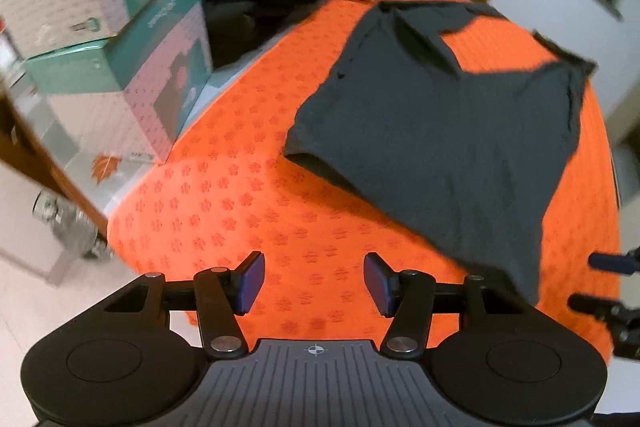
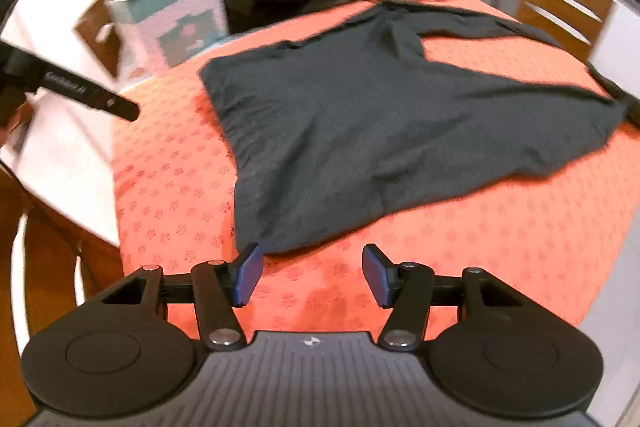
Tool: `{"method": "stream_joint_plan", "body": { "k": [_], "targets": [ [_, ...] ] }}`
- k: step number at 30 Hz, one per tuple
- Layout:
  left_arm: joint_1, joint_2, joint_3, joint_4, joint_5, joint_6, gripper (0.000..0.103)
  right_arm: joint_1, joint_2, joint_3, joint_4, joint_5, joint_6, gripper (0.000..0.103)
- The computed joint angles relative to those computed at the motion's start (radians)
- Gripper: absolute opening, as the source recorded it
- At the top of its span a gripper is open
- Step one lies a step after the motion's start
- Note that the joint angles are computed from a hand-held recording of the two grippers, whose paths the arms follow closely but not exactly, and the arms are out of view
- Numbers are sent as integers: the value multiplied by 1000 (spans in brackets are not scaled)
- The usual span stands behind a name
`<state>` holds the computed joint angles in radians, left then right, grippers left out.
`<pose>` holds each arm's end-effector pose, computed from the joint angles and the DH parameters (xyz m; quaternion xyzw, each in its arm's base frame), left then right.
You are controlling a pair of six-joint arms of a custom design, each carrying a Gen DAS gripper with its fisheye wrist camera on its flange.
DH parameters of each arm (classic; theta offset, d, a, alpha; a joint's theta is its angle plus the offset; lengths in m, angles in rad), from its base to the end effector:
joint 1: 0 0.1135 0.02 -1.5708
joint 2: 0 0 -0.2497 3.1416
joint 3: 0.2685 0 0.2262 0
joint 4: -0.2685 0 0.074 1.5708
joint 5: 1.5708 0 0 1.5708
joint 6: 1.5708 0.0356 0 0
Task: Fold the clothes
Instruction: 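Grasp the grey shirt hem with the left gripper while the right gripper grasps beside it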
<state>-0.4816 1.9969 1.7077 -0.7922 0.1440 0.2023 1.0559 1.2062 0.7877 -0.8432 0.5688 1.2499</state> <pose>0.3528 -0.1901 0.2398 0.3409 0.9058 -0.1028 0.2296 0.1084 0.1527 0.2139 0.1348 0.9397 0.0225 0.3133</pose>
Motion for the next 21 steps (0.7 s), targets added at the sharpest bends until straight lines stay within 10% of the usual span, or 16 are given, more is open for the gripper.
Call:
{"method": "stream_joint_plan", "body": {
  "k": [8,21],
  "targets": [
    [51,148,119,43,34,209,57,21,363,235,-78,58,166,61],
    [11,497,567,-49,59,227,44,-70,353,181,-84,34,295,46]
  ]
}}
